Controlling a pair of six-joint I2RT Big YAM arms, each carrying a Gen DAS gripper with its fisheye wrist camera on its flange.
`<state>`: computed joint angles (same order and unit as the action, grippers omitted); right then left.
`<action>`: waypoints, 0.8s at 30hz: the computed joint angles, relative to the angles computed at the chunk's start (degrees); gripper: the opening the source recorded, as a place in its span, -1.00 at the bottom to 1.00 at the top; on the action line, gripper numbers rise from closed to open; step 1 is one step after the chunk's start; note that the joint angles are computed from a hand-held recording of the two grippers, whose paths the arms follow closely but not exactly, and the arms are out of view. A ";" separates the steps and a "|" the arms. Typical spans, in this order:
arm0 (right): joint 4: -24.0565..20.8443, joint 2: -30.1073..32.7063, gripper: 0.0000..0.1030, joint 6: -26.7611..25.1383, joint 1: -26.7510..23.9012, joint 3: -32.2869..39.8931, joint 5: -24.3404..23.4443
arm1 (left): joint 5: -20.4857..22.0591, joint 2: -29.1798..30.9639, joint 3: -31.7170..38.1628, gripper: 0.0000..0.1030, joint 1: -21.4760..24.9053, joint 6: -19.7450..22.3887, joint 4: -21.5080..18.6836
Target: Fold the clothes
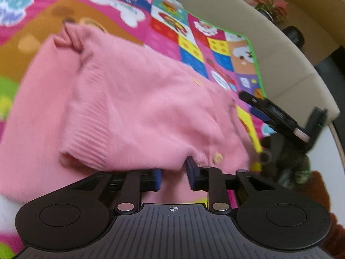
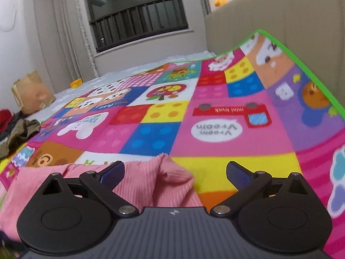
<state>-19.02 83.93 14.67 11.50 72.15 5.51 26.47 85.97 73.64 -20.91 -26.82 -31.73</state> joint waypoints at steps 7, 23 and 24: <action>-2.41 4.40 0.89 -10.22 1.21 6.10 4.13 | -5.31 6.63 9.06 -0.49 1.80 5.77 -2.62; -10.56 2.19 0.65 -14.08 5.31 2.83 -2.02 | -11.50 17.74 25.53 -0.26 2.85 18.63 -7.53; -10.86 1.17 0.64 -15.02 6.40 1.90 -2.63 | -11.99 17.45 25.40 -0.26 3.15 19.42 -7.45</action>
